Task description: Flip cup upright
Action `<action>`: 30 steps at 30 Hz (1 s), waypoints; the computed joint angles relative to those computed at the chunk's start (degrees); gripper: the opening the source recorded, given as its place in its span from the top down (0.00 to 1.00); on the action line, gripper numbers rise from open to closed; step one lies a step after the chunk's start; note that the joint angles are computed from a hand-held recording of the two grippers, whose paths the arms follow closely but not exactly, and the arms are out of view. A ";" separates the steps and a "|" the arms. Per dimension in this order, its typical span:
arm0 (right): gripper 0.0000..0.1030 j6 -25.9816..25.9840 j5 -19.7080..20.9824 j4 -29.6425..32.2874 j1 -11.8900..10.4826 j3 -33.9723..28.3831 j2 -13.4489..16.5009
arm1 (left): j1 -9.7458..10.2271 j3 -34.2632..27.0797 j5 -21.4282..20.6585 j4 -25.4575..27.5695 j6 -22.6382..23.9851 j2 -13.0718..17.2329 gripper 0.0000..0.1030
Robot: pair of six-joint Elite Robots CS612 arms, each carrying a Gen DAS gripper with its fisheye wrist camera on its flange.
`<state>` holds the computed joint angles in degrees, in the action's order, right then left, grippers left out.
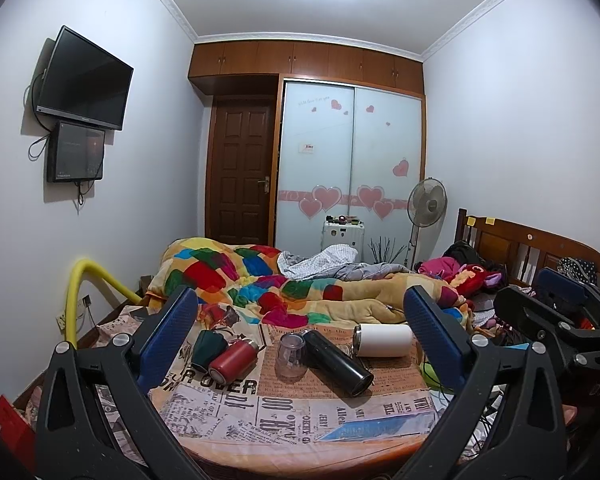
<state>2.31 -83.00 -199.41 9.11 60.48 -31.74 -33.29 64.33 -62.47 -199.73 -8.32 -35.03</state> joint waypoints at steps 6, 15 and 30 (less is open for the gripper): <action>0.00 -0.05 0.04 0.00 -0.04 0.03 0.01 | 0.08 -0.13 -0.06 0.04 -0.04 0.16 0.00; 0.00 0.05 0.05 0.09 -0.04 0.05 0.02 | 0.15 -0.41 -0.21 0.11 -0.14 0.43 0.00; 0.00 -0.04 0.07 0.22 -0.09 0.01 0.01 | 0.30 -0.89 -0.38 0.59 -0.19 0.80 0.00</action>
<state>2.28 -82.93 -199.19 9.03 60.49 -31.73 -32.99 63.44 -62.84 -199.13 -8.51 -34.23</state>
